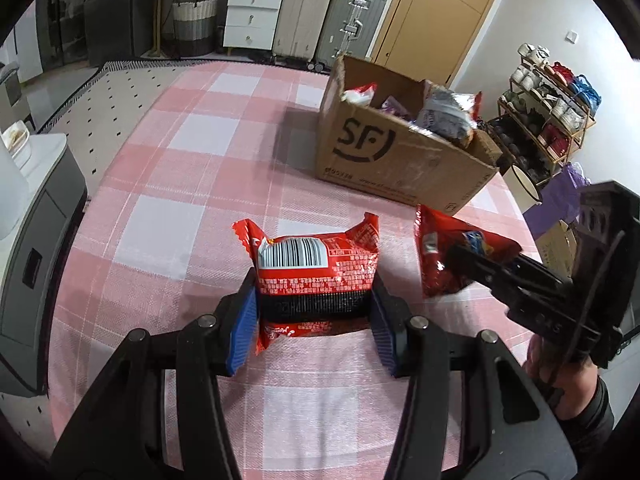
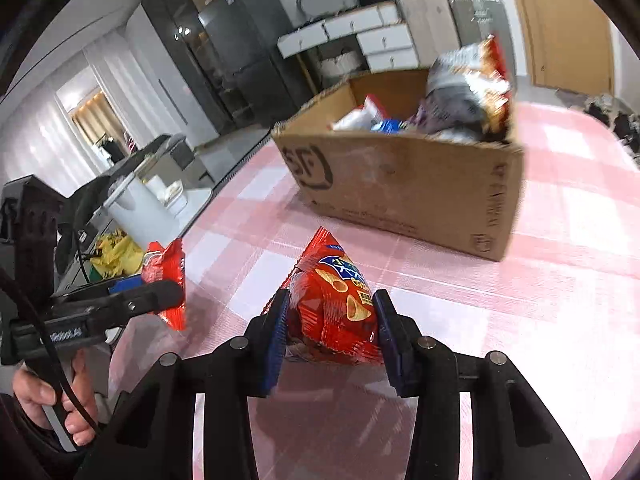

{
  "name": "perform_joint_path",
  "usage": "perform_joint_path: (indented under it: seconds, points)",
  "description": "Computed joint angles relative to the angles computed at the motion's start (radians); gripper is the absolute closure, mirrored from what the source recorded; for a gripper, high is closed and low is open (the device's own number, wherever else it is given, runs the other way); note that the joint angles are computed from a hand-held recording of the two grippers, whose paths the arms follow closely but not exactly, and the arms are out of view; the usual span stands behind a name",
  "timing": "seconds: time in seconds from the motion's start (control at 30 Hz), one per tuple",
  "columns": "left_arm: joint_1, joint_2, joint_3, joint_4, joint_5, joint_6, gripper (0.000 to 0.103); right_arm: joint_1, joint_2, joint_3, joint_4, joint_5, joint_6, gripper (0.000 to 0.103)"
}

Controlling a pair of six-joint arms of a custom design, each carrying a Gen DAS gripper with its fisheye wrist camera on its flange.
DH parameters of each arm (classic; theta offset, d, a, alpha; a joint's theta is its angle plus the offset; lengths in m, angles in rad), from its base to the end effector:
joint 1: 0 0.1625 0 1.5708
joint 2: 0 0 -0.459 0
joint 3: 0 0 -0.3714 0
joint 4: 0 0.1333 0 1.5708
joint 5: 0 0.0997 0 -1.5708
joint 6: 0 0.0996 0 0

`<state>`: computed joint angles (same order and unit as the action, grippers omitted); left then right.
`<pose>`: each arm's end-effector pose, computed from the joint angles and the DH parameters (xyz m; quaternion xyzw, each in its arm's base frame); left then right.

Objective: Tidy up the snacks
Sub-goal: 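Carry the wafer packet and chip bag over the cardboard box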

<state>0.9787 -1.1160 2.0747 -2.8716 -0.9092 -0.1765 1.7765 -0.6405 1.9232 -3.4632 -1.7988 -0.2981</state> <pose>-0.1374 -0.5527 0.2303 0.1382 0.9233 -0.2692 0.2364 0.2332 -0.5753 0.0583 0.2031 -0.9263 0.2929 0.1222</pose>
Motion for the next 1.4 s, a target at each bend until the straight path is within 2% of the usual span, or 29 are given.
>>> perform_joint_path:
  seconds: [0.27, 0.43, 0.67, 0.9, 1.07, 1.33, 1.4]
  points:
    - [-0.045, -0.011, -0.017, 0.002, 0.000, 0.019, 0.055, 0.033, -0.113, 0.117, -0.108, 0.046, -0.002, 0.062]
    - [-0.065, -0.005, -0.062, 0.004, -0.001, 0.049, 0.055, 0.067, -0.170, 0.098, -0.074, 0.066, -0.008, 0.062]
    - [-0.077, 0.050, -0.187, 0.035, 0.005, 0.108, 0.055, 0.115, -0.189, -0.015, 0.027, 0.055, -0.041, 0.062]
    - [-0.078, 0.118, -0.337, 0.077, 0.009, 0.177, 0.055, 0.128, -0.187, -0.147, 0.117, 0.049, -0.049, 0.062]
    - [-0.064, 0.178, -0.462, 0.121, -0.012, 0.187, 0.055, 0.140, -0.158, -0.251, 0.157, -0.008, -0.087, 0.061]
    - [-0.021, 0.320, -0.696, 0.219, -0.010, 0.226, 0.055, 0.112, -0.103, -0.398, 0.238, -0.010, -0.088, 0.061]
    - [-0.005, 0.354, -0.746, 0.233, -0.024, 0.224, 0.055, 0.106, -0.075, -0.441, 0.248, -0.037, -0.099, 0.061]
